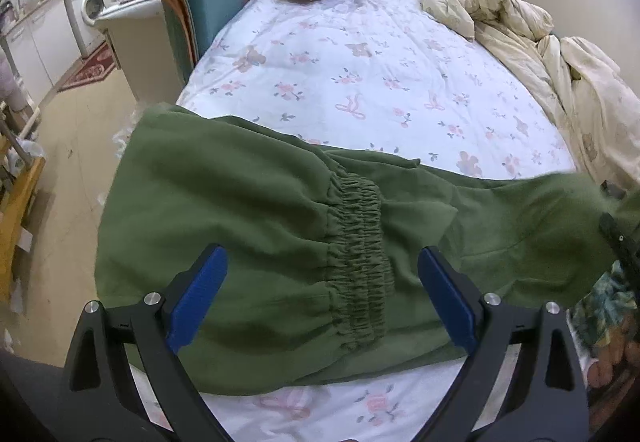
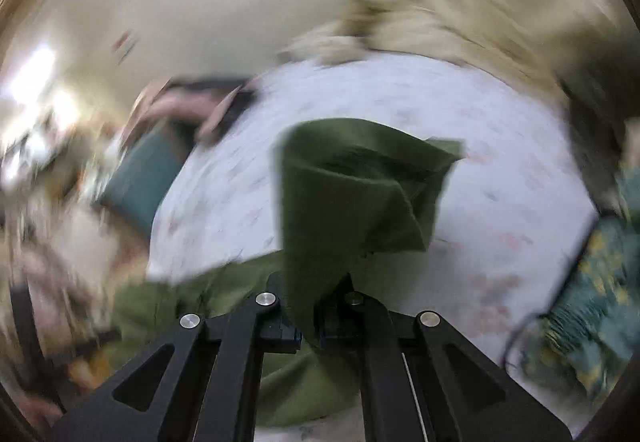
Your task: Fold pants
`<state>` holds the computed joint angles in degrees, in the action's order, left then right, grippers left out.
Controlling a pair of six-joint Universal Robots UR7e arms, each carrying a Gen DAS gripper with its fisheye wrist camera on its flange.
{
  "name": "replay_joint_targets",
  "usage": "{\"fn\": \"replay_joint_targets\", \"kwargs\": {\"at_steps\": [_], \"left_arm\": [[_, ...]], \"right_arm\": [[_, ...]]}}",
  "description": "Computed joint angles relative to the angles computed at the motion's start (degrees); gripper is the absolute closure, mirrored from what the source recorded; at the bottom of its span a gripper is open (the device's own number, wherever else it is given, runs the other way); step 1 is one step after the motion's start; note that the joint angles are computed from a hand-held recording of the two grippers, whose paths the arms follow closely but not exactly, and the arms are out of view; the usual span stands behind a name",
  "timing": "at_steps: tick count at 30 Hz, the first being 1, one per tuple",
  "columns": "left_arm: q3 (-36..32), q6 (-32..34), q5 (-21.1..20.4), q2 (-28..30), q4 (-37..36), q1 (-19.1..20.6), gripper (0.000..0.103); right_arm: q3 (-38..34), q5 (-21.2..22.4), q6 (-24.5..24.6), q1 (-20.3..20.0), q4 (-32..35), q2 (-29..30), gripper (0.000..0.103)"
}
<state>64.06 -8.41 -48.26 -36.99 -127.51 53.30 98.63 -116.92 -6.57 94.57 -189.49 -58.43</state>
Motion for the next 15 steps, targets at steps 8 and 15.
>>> {"fn": "replay_joint_targets", "kwargs": {"at_steps": [8,15], "left_arm": [[1.2,-0.1,1.7,-1.1,-0.1,0.8,0.008],[-0.2,-2.2,0.7,-1.3,1.0,1.4,0.008]], "right_arm": [[-8.9,0.0,-17.6,5.0,18.6,12.9,0.093],[-8.5,8.6,-14.5,5.1,28.8,12.7,0.036]]}}
